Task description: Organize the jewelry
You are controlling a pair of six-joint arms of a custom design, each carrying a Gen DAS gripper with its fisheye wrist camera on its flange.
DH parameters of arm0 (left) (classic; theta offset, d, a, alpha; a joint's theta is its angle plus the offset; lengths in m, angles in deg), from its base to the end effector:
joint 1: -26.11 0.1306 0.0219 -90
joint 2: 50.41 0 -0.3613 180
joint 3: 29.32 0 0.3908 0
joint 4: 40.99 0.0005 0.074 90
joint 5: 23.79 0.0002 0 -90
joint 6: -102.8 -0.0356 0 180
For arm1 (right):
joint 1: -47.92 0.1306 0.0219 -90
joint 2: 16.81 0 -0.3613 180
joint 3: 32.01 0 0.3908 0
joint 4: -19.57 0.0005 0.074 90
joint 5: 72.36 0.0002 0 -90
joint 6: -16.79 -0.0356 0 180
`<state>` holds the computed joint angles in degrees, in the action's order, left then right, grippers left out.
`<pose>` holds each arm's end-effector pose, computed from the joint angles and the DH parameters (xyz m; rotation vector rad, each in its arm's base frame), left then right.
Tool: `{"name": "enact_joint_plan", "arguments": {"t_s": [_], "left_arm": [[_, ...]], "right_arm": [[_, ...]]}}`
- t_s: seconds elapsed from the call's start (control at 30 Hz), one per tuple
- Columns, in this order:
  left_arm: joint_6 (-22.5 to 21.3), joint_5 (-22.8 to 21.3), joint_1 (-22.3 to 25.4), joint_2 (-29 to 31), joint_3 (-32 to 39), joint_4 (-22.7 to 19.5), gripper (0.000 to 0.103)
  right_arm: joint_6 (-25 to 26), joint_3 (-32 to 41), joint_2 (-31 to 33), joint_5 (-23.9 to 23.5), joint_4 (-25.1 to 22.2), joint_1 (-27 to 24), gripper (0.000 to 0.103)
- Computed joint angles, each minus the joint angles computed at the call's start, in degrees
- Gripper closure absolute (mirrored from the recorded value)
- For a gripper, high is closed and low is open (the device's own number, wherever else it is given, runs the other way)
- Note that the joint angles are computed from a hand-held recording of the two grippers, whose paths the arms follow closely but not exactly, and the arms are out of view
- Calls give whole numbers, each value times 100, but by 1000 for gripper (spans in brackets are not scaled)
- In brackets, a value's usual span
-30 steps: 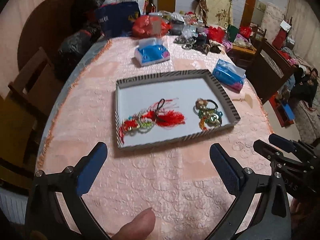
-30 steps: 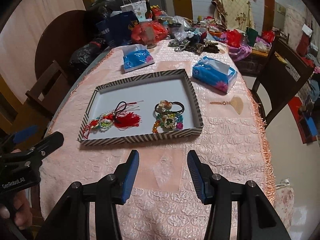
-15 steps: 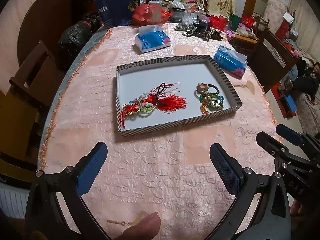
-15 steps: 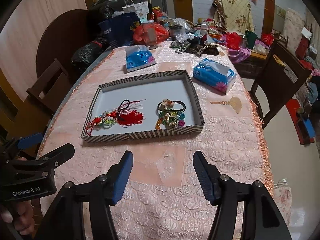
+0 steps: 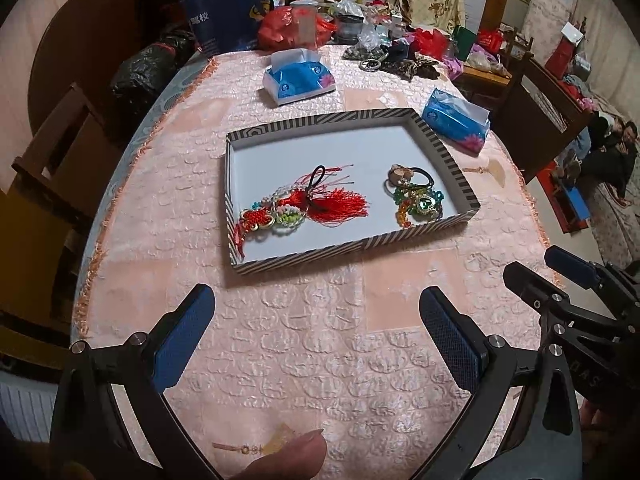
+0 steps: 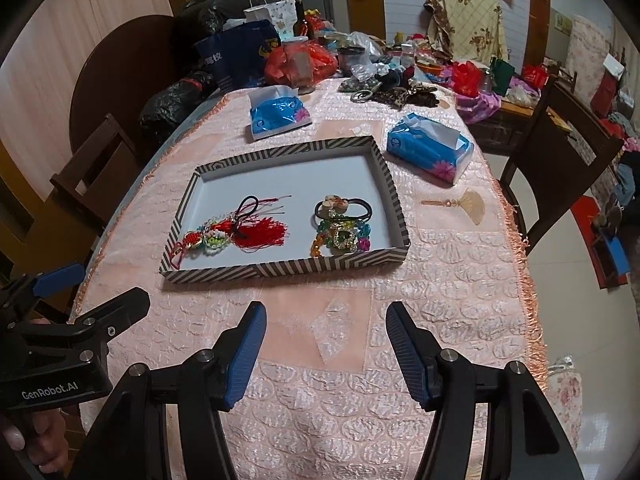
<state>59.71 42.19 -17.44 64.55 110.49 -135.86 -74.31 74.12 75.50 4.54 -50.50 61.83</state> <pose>0.4193 -0.3793 0.5222 -0.1738 2.5986 0.0645 0.4604 0.1218 0.4945 -0.3742 2.5339 0.3928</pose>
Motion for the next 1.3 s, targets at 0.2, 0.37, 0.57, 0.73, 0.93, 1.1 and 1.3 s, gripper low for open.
{"name": "enact_joint_plan", "arguments": {"t_s": [0.2, 0.37, 0.57, 0.73, 0.93, 1.1, 1.3], "left_arm": [[-61, 52, 16, -2, -34, 50, 1], [-80, 94, 47, 5, -54, 60, 1], [-91, 112, 58, 16, -47, 59, 1], [-121, 144, 83, 58, -26, 65, 1], [-179, 207, 143, 91, -35, 101, 1], [-192, 262, 195, 110, -38, 103, 1], [-225, 352, 249, -17, -263, 349, 1]], "right_arm": [[-25, 4, 12, 26, -15, 37, 43], [-48, -4, 38, 37, -8, 47, 43], [-58, 4, 58, 24, -11, 39, 43], [-62, 23, 94, 23, -13, 35, 43], [-53, 111, 206, 27, -42, 46, 43], [-34, 186, 297, 31, -85, 60, 43], [-19, 289, 386, 51, -117, 89, 43]]}}
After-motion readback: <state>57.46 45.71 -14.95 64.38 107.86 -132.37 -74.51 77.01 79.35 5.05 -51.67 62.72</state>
